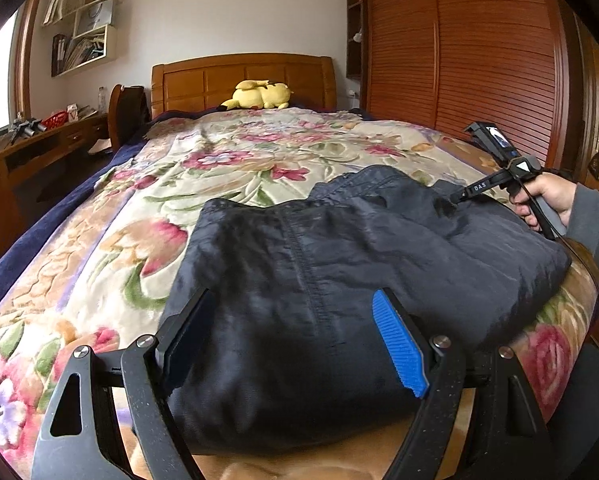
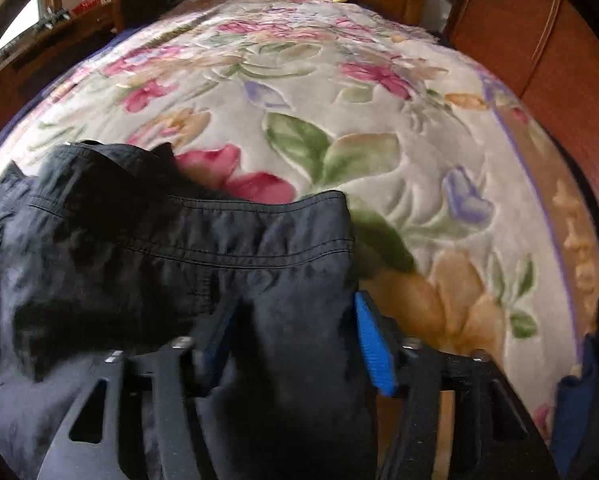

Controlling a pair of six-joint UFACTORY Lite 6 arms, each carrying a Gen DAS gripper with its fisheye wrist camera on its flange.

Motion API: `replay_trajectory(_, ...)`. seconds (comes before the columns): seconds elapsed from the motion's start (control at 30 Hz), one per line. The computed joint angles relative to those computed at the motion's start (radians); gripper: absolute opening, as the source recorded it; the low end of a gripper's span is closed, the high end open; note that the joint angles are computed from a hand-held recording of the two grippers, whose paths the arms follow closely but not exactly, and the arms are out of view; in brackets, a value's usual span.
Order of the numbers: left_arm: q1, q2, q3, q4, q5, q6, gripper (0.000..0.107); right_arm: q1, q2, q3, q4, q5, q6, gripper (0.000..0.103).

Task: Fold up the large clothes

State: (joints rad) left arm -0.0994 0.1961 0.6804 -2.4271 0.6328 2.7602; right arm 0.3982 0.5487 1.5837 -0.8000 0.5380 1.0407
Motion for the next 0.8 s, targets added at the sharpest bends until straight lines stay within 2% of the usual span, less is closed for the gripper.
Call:
replay_trajectory(0.03, -0.008, -0.004, -0.003, -0.004, 0.000, 0.002, 0.082, 0.006, -0.003, -0.002, -0.016, 0.005, 0.003, 0.024)
replay_trajectory(0.1, -0.022, -0.010, -0.008, -0.013, -0.002, 0.013, 0.082, 0.032, -0.035, -0.042, -0.145, 0.047, 0.113, 0.016)
replay_trajectory(0.17, -0.034, -0.012, -0.008, -0.020, -0.006, 0.019, 0.082, 0.020, -0.074, -0.100, -0.247, 0.055, 0.225, 0.015)
replay_trajectory(0.3, -0.059, -0.014, -0.013, -0.037, -0.011, 0.034, 0.082, 0.041, -0.131, -0.171, -0.295, 0.068, 0.290, 0.016)
replay_trajectory(0.37, -0.067, -0.016, -0.016, -0.039, -0.011, 0.034, 0.082, 0.089, -0.198, -0.242, -0.358, 0.108, 0.381, 0.027)
replay_trajectory(0.43, -0.075, -0.020, -0.019, -0.042, -0.011, 0.033, 0.082, 0.153, -0.291, -0.367, -0.466, 0.128, 0.520, 0.055)
replay_trajectory(0.5, -0.084, -0.023, -0.022, -0.049, -0.011, 0.037, 0.082, 0.206, -0.416, -0.526, -0.574, 0.089, 0.661, 0.072)
replay_trajectory(0.53, -0.085, -0.024, -0.023, -0.048, -0.011, 0.036, 0.082, 0.237, -0.455, -0.577, -0.597, 0.101, 0.705, 0.076)
replay_trajectory(0.67, -0.096, -0.030, -0.033, -0.051, -0.008, 0.037, 0.082, 0.408, -0.658, -0.831, -0.633, 0.217, 0.880, 0.077)
replay_trajectory(0.8, -0.112, -0.034, -0.039, -0.060, -0.010, 0.043, 0.082, 0.618, -0.799, -1.003, -0.547, 0.395, 0.991, 0.077)
